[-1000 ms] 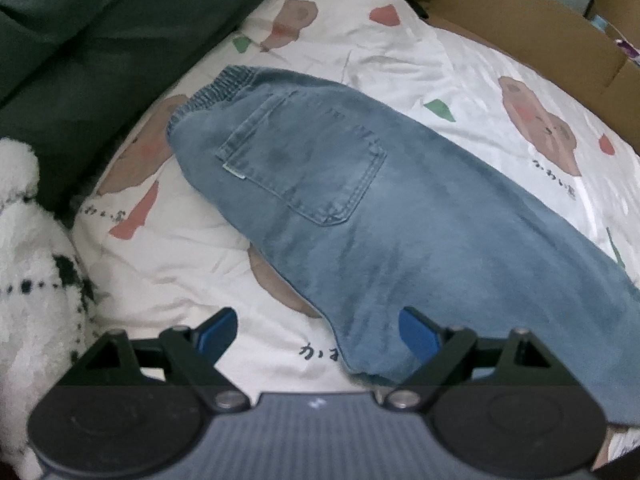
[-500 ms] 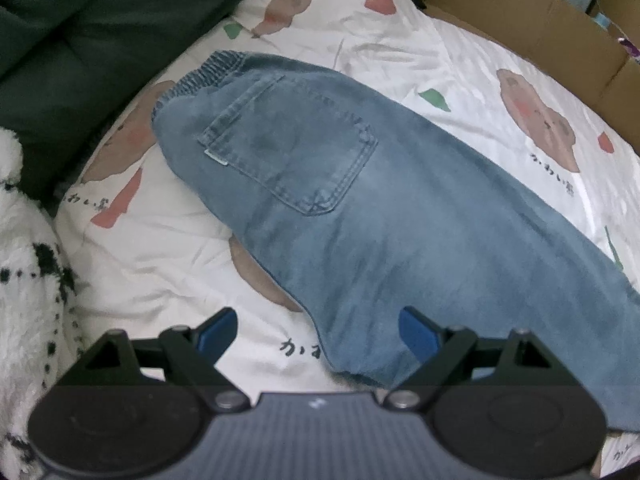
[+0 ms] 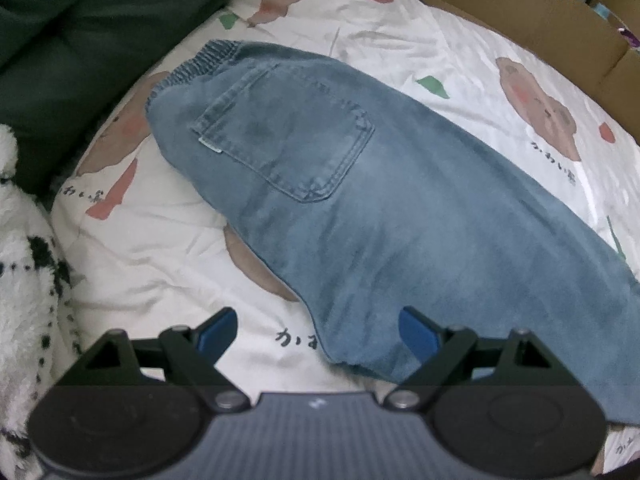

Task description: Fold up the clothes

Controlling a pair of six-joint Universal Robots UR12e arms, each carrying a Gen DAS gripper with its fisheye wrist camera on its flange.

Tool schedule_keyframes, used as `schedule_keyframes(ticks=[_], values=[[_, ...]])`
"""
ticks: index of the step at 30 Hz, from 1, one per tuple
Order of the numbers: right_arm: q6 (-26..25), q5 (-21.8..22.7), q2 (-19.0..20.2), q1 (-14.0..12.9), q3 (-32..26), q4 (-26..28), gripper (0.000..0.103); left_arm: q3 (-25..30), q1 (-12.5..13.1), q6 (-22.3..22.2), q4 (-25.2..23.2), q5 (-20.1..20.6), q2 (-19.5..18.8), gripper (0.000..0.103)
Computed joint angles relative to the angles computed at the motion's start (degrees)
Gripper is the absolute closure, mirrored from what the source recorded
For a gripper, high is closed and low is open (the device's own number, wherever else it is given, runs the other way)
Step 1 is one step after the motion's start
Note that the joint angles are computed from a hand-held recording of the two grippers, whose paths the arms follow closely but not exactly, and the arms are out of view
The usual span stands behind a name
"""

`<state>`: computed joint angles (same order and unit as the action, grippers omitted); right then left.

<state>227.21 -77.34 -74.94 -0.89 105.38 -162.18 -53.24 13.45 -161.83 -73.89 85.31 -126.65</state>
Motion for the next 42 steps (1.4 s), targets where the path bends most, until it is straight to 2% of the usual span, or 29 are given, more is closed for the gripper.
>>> schedule_keyframes(ticks=[6,7,10,13,15,17,23,29,36,42], values=[[6.14,2.56,1.81,-1.32,1.01,-3.65,0.061,-0.07,-0.11,0.65,-0.48,-0.87,0.01,0.014],[7.04,3.05,2.02,-1.54,1.14,-3.94,0.063,0.02,-0.1,0.82,-0.59,-1.04,-0.03,0.014],[8.03,4.46,2.37,-2.12,1.0,-2.58,0.08,0.25,-0.08,1.4,-0.81,-1.46,-0.12,0.014],[8.55,7.16,2.65,-2.93,1.05,-1.99,0.08,0.43,0.03,1.03,-0.89,-1.72,-0.28,0.014],[8.45,7.93,2.72,-3.24,0.74,-0.47,0.083,0.29,0.07,0.9,-0.89,-1.8,-0.27,0.014],[7.2,8.44,2.7,-3.38,0.15,1.41,0.093,0.19,0.12,0.77,-0.92,-1.93,-0.28,0.014],[-1.74,8.13,2.02,-3.06,-4.38,13.47,0.094,-0.18,0.4,0.97,-0.29,-3.24,-0.41,0.013],[-6.57,8.0,0.92,-2.96,-8.25,21.01,0.094,-0.77,0.63,-0.2,1.0,-5.63,-0.77,0.014],[-7.49,5.23,0.14,-1.96,-10.84,23.27,0.094,-1.22,0.31,1.42,0.77,-8.05,-1.51,0.014],[-8.3,4.83,-0.75,-1.66,-13.11,24.05,0.095,-0.36,-0.22,1.7,-1.2,-10.31,-3.05,0.013]])
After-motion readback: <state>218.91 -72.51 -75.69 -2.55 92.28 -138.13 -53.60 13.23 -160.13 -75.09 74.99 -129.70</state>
